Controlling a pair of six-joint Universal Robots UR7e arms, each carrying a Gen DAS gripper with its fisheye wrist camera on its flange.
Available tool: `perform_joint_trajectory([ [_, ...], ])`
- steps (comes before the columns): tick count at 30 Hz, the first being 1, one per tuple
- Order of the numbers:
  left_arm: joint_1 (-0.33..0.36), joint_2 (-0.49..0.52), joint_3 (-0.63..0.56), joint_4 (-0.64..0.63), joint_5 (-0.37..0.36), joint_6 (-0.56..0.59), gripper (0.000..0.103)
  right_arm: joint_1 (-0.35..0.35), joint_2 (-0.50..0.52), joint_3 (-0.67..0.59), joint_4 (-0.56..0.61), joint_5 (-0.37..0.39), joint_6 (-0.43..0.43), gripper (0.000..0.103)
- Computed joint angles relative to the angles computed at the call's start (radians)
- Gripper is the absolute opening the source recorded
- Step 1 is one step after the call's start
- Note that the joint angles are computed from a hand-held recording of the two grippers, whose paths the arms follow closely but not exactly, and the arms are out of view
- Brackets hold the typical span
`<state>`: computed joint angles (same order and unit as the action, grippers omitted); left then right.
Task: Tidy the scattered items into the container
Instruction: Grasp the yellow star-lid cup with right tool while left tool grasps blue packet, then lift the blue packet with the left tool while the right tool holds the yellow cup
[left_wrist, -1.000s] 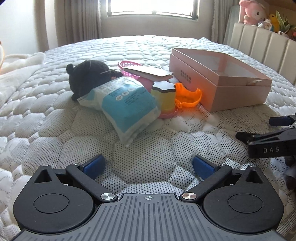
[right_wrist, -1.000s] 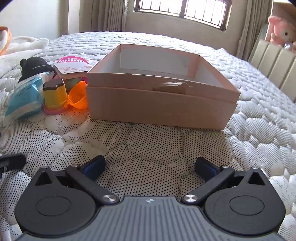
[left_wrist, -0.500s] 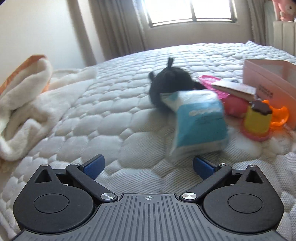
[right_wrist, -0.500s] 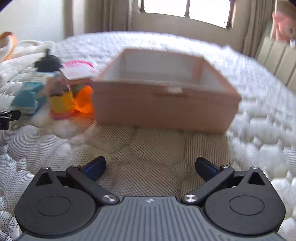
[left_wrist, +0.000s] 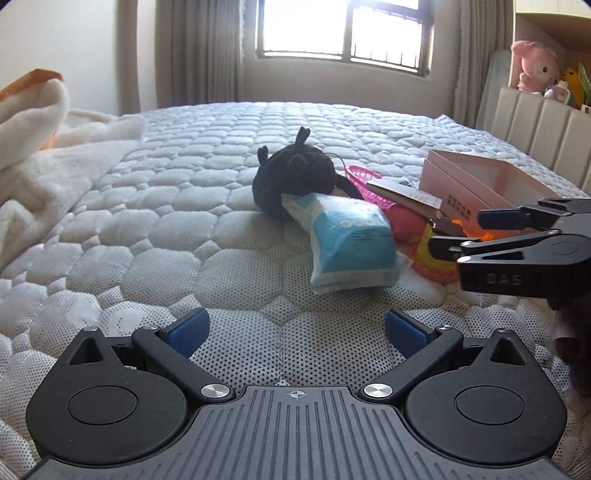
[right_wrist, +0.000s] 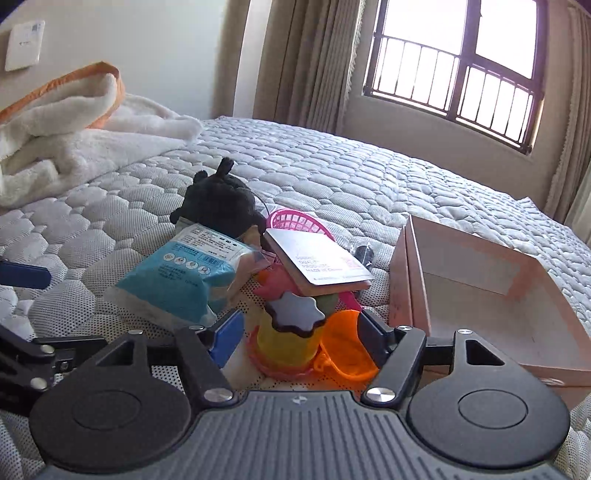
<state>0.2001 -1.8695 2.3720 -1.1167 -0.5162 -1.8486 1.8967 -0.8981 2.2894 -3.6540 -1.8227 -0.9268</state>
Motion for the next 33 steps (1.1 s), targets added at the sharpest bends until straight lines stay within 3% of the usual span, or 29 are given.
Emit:
perform_joint_trajectory([
  [2,-0.005,-0.001,-0.006,0.027,0.009,-0.026,0.103,0.004,0.037,-0.021,-0.008,-0.016,-0.020,0.060],
  [3,-0.003,0.002,-0.010,0.042,0.017,-0.038,0.103,0.003,0.043,-0.025,-0.002,-0.020,-0.025,0.045],
  [6,0.015,0.023,-0.030,0.059,0.039,-0.044,0.103,-0.001,0.027,-0.013,0.002,-0.005,-0.013,0.043],
  [10,0.065,0.071,-0.041,-0.051,0.103,0.077,0.103,-0.042,-0.149,0.086,0.105,0.082,0.032,0.043],
  [15,0.194,0.216,-0.066,-0.350,0.179,0.342,0.103,-0.111,-0.374,0.233,0.131,0.096,0.033,0.042],
  [18,0.260,0.326,-0.126,-0.298,0.216,0.325,0.103,-0.161,-0.477,0.293,0.130,0.077,0.007,0.039],
  [21,0.292,0.371,-0.150,-0.288,0.225,0.316,0.103,-0.222,-0.587,0.335,0.178,0.082,-0.012,0.039],
  [23,0.297,0.383,-0.159,-0.268,0.226,0.304,0.092,-0.265,-0.649,0.353,0.218,0.107,-0.021,0.038],
  [24,0.298,0.387,-0.163,-0.262,0.218,0.309,0.066,-0.284,-0.670,0.361,0.229,0.118,-0.022,0.038],
  [30,0.246,0.363,-0.151,-0.223,0.177,0.312,0.064,-0.352,-0.706,0.386,0.230,0.178,-0.032,0.037],
  [33,0.169,0.320,-0.112,-0.270,0.133,0.349,0.063,-0.369,-0.703,0.400,0.204,0.193,-0.051,0.045],
])
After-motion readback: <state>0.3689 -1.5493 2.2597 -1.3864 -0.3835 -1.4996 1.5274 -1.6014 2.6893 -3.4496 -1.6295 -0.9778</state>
